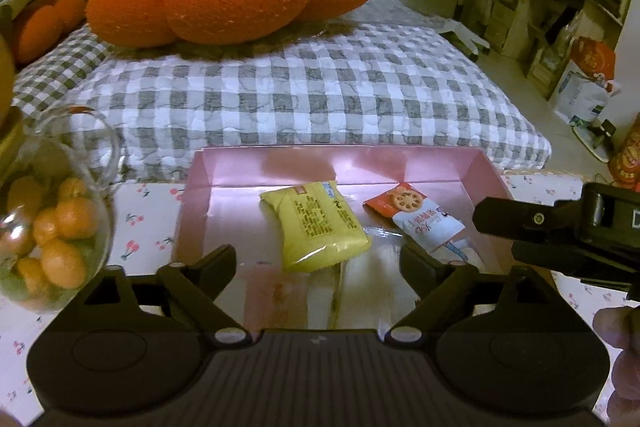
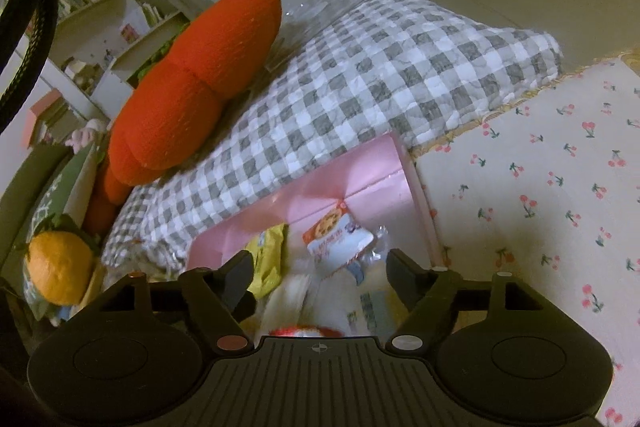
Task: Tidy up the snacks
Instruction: 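Withdraw both tools from the box back over the snacks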
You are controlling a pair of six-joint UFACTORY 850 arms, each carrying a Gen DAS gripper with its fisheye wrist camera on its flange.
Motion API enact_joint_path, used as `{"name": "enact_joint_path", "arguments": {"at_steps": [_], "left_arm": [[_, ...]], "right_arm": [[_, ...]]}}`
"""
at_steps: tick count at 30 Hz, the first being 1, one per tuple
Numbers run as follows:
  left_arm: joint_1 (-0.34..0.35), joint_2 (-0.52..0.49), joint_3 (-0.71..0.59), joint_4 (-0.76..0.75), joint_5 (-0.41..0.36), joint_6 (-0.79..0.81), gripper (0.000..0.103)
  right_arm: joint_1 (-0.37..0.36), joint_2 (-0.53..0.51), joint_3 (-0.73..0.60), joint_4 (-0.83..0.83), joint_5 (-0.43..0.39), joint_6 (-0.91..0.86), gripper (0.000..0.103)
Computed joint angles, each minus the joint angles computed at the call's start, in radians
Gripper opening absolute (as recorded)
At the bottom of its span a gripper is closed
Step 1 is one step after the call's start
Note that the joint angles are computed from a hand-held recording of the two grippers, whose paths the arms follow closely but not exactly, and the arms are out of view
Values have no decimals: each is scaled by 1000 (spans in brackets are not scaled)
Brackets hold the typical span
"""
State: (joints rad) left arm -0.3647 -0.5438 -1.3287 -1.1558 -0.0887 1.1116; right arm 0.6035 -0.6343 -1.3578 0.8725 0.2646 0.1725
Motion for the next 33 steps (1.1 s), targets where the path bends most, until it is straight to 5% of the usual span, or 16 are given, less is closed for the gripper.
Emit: {"name": "enact_joint_path", "arguments": {"at_steps": [17,29,33], "left_arm": [[14,189,200,-31,13,-10,102],[25,302,329,180,18,-204,102],[35,329,367,46,10,-60,102]], "right_arm": [[102,133,47,732,48,-771,87],[175,183,83,943,105,-1005,87],[189,187,93,955,103,-1024,87]]}}
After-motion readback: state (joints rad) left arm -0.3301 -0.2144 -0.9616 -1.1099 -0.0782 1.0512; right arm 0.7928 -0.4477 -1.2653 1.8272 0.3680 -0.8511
